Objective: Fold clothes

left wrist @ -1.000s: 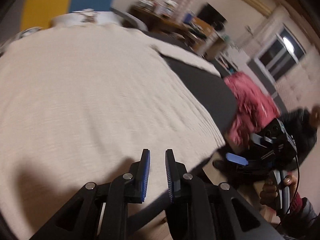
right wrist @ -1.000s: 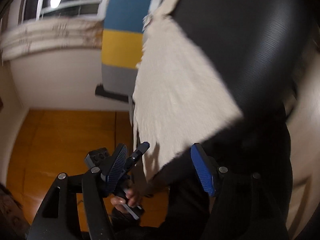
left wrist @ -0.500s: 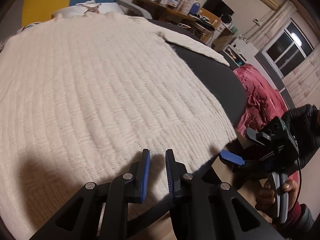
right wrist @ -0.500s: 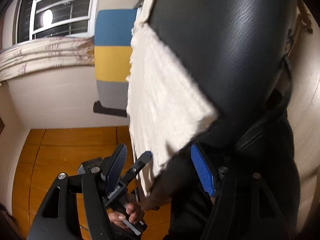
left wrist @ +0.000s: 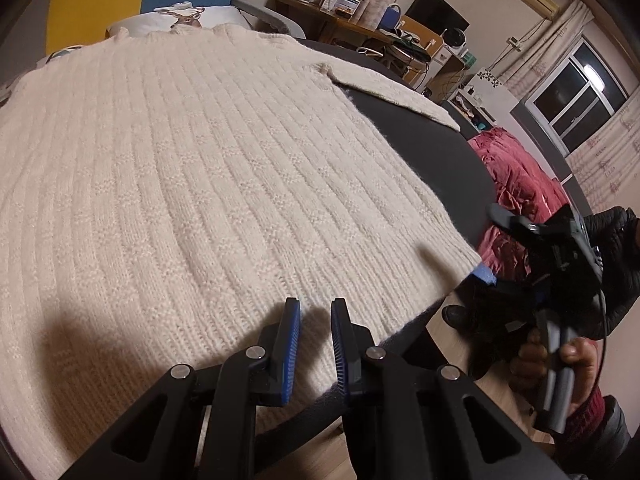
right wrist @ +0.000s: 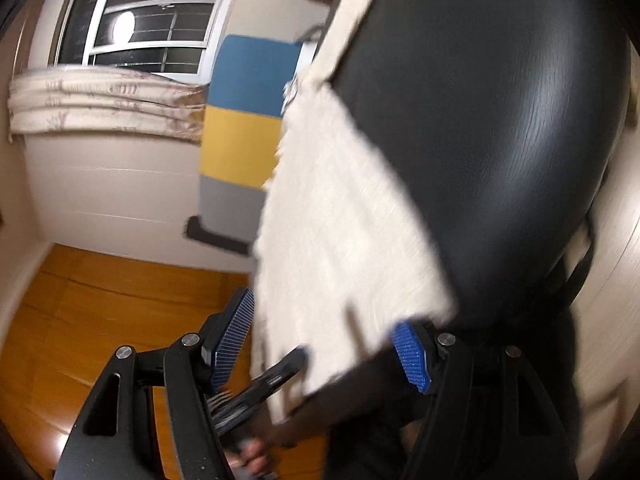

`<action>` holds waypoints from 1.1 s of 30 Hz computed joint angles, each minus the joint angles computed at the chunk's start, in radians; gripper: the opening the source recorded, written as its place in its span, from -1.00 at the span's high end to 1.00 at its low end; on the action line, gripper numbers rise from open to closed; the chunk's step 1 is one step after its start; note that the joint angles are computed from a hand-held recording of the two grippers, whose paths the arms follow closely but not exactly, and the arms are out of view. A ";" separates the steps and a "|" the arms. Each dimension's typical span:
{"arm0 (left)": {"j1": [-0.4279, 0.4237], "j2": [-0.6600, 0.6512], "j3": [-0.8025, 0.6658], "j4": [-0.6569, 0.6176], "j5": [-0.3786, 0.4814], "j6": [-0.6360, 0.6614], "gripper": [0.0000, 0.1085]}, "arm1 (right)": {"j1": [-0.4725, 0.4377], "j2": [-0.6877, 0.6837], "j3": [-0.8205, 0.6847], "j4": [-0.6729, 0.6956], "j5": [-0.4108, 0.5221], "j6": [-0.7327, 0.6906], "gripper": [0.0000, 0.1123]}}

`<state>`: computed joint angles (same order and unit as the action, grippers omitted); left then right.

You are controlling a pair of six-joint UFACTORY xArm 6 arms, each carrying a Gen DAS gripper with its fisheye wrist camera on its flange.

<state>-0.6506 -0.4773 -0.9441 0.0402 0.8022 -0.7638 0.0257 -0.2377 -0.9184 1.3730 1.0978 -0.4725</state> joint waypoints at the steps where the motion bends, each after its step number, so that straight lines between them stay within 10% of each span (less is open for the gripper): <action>1: -0.001 0.001 -0.003 0.002 0.003 0.000 0.72 | 0.011 -0.001 -0.003 -0.026 -0.033 -0.010 -0.19; 3: -0.003 0.009 -0.015 0.006 0.014 0.000 0.72 | 0.035 -0.005 -0.015 -0.103 -0.086 -0.001 0.79; 4: -0.005 0.016 -0.025 0.011 0.021 0.002 0.72 | 0.045 -0.008 -0.022 -0.142 -0.103 0.008 0.93; 14: -0.036 0.091 -0.130 0.097 0.108 0.049 0.72 | 0.137 -0.079 0.007 -0.537 -0.346 0.056 0.93; 22: -0.068 0.377 -0.445 0.010 -0.001 0.385 0.72 | 0.143 -0.108 0.016 -0.588 -0.354 0.050 0.93; 27: -0.041 0.617 -0.671 -0.136 0.134 0.492 0.72 | 0.138 -0.101 0.030 -0.581 -0.340 0.072 0.93; 33: -0.028 0.626 -0.626 -0.215 0.035 0.516 0.72 | 0.112 -0.090 0.035 -0.482 -0.312 0.022 0.92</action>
